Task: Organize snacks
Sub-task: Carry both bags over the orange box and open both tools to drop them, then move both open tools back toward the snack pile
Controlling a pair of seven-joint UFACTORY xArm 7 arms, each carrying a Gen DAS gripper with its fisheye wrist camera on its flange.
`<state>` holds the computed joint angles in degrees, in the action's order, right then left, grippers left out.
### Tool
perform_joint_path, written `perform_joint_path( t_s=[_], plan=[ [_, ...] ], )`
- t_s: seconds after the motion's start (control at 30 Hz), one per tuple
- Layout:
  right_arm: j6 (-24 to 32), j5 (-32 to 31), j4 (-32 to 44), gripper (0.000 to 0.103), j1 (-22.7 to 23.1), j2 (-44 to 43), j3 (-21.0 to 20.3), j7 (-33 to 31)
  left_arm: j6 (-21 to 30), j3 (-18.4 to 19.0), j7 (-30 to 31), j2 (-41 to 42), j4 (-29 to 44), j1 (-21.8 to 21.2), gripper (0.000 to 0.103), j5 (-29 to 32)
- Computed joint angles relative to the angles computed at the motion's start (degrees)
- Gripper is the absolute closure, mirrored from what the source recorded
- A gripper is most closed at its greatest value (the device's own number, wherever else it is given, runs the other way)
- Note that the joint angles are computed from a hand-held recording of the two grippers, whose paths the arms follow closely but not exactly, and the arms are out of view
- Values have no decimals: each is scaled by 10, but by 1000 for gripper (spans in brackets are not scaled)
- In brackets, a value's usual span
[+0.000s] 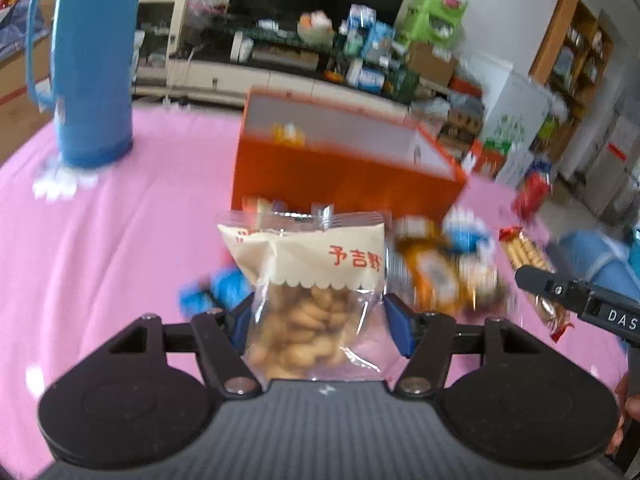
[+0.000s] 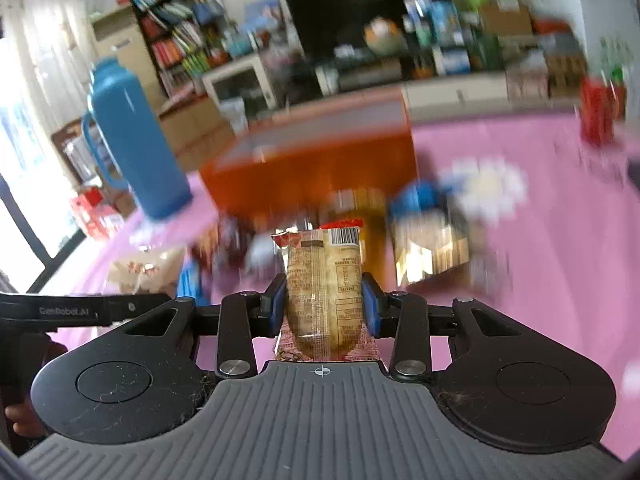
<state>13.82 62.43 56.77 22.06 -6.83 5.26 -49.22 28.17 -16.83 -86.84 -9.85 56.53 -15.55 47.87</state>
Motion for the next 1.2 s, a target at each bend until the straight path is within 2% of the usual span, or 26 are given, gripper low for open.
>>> perform_joint_path(
  t_s=[0.1,0.2,0.33,0.47,0.53,0.6,0.67,0.7,0.77,0.83,0.9,0.97,1.03,1.07,1.13,1.2],
  plan=[
    [-28,-25,100,81,-6,71,9,-12,2,17,3,54,74,16,40,40],
    [-32,-85,234,81,-21,177,22,30,-9,52,21,130,165,14,39,56],
    [-13,-228,439,81,8,343,-17,164,-37,87,95,241,290,10,40,17],
    [30,-314,602,81,27,470,-51,260,-51,99,177,346,403,11,39,-45],
    [46,-340,664,81,27,518,-55,293,-57,109,194,377,434,7,40,-65],
    [62,-365,714,74,23,556,-52,305,-83,135,182,385,436,-8,20,-62],
    [47,-391,714,61,28,563,-60,322,-97,171,157,377,427,-33,21,-47],
    [38,-399,705,58,28,559,-61,331,-102,181,154,368,416,-42,21,-47],
    [17,-401,685,48,14,545,-38,327,-103,204,149,357,410,-63,21,-44],
    [-12,-411,656,31,13,526,-35,343,-104,230,142,341,395,-88,20,-31],
    [-30,-419,618,29,2,501,-18,341,-88,245,136,319,376,-111,20,-15],
    [-34,-423,584,24,-18,477,14,327,-73,249,128,286,342,-124,19,14],
    [-41,-429,541,15,-35,449,36,323,-41,244,104,248,305,-136,4,59],
    [-50,-431,512,13,-45,430,50,319,-17,247,64,220,274,-150,1,105],
    [-62,-432,448,10,-68,389,76,315,22,233,31,165,209,-160,1,155],
    [-60,-431,397,10,-101,355,114,298,70,210,5,109,138,-164,1,175]
  ],
)
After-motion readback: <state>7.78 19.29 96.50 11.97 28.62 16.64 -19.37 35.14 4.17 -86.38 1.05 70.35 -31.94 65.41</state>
